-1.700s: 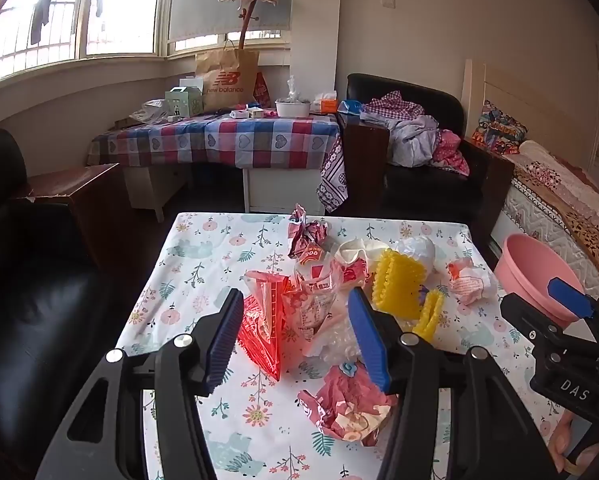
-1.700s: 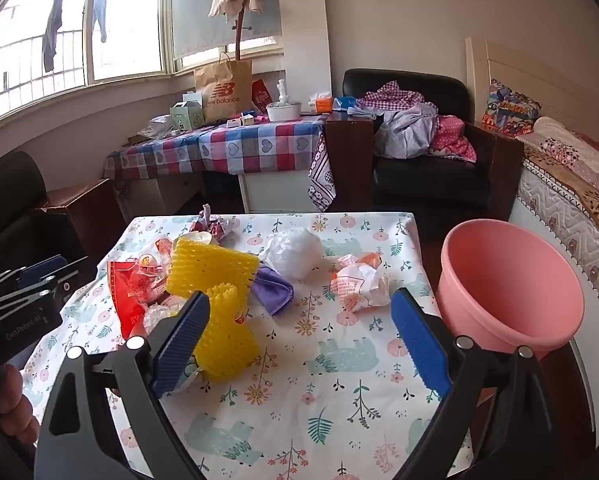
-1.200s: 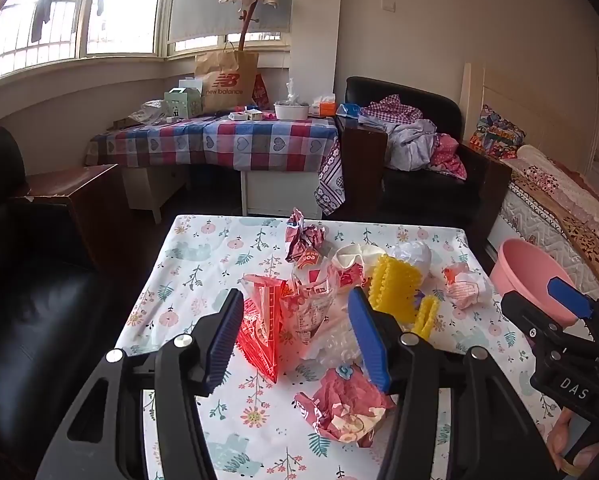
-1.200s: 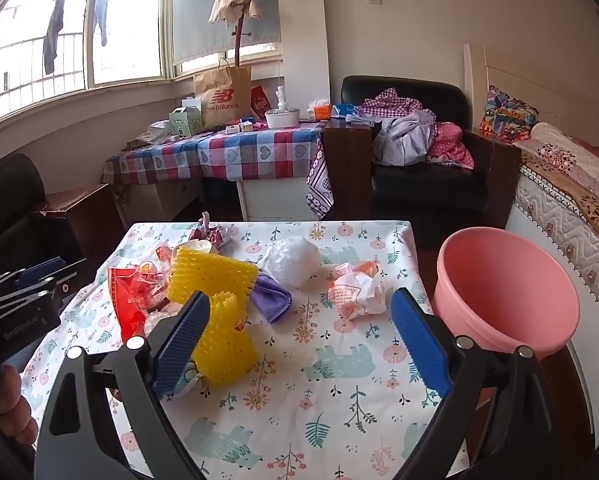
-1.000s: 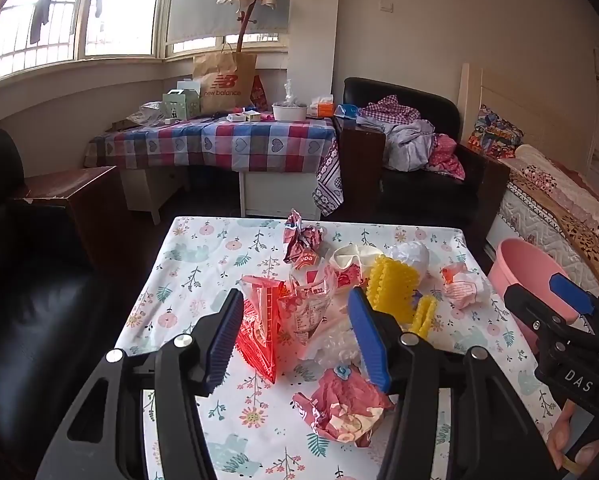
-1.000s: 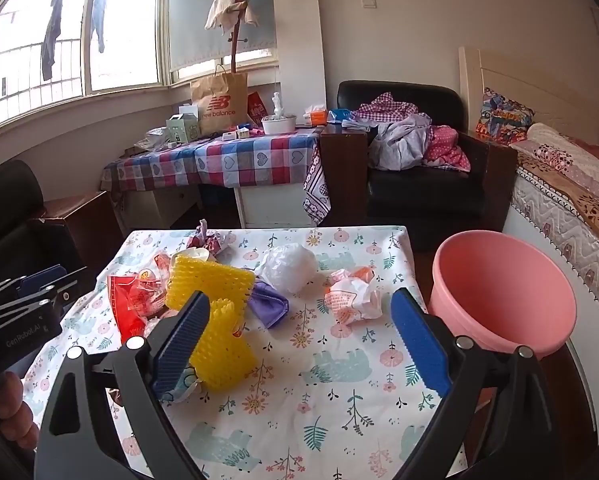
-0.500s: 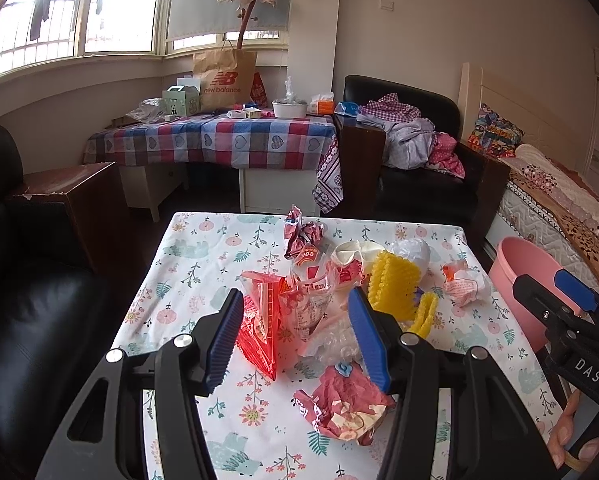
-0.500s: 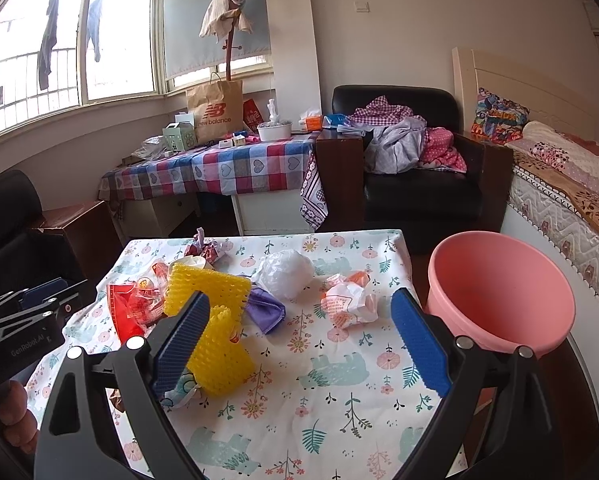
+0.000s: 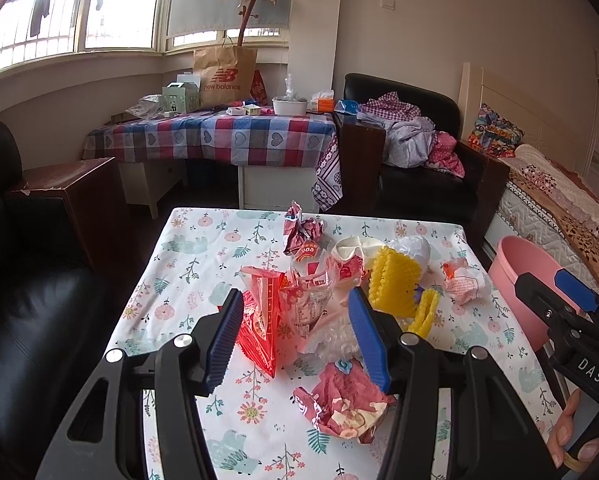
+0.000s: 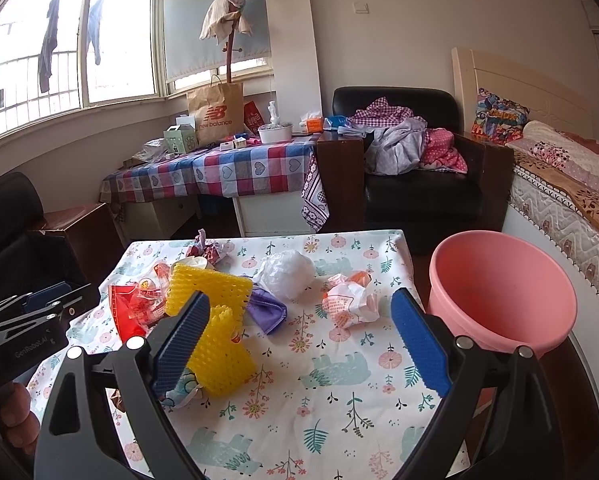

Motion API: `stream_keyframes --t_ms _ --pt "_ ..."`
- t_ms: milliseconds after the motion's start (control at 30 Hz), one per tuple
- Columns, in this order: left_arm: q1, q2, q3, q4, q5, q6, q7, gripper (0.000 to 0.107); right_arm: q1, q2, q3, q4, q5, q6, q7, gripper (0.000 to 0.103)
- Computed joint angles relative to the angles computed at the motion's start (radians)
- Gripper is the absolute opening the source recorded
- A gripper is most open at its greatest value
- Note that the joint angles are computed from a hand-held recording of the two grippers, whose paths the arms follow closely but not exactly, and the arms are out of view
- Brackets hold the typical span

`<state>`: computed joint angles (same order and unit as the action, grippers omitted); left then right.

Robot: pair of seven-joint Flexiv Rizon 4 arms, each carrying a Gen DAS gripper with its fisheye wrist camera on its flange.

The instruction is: Collect trash

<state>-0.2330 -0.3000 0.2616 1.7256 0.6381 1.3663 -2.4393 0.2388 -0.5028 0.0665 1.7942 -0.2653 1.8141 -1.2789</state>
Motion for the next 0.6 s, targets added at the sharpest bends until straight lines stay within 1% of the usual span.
stream_keyframes --t_ms 600 --pt "0.001 -0.004 0.002 0.004 -0.013 0.01 0.005 0.054 0.008 0.003 -0.005 0.004 0.009 0.007 0.003 0.092"
